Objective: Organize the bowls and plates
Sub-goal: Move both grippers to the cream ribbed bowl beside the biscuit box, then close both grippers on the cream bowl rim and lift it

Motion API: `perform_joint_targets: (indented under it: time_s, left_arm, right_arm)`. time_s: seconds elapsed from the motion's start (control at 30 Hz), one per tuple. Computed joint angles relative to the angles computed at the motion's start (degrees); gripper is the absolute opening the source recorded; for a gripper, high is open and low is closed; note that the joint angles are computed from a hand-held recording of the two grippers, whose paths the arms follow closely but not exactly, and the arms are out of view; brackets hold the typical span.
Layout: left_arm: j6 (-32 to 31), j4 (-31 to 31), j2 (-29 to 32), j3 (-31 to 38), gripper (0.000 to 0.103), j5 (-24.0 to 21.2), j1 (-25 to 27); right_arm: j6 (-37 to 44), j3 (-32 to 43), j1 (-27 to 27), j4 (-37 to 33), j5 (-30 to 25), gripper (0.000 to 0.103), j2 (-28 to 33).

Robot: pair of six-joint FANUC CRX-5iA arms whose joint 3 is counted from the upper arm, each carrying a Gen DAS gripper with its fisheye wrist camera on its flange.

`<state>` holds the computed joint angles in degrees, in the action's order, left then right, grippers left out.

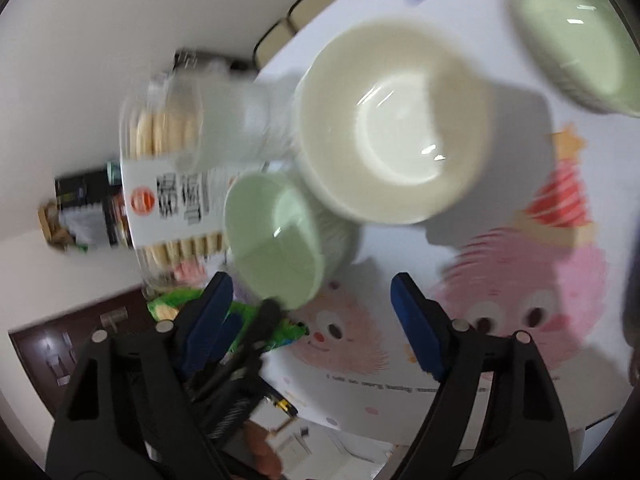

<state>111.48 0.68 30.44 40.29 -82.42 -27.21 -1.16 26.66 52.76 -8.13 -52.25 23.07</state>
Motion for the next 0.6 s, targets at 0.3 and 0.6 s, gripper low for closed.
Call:
perform_joint_targets:
  time_s: [0.3,0.6]
  left_arm:
    - [-7.75,6.25,9.97,14.92,0.088,-2.36,-3.51]
    - [-17.49,8.79,19.23,28.50,0.088,-7.14,-5.51]
  right_arm:
    - [-9.09,-11.75,-1.05,6.41,3.72,0.082,-6.98]
    - [-9.01,-13.38,-2.20,3.68,6.73,0.072,-6.84]
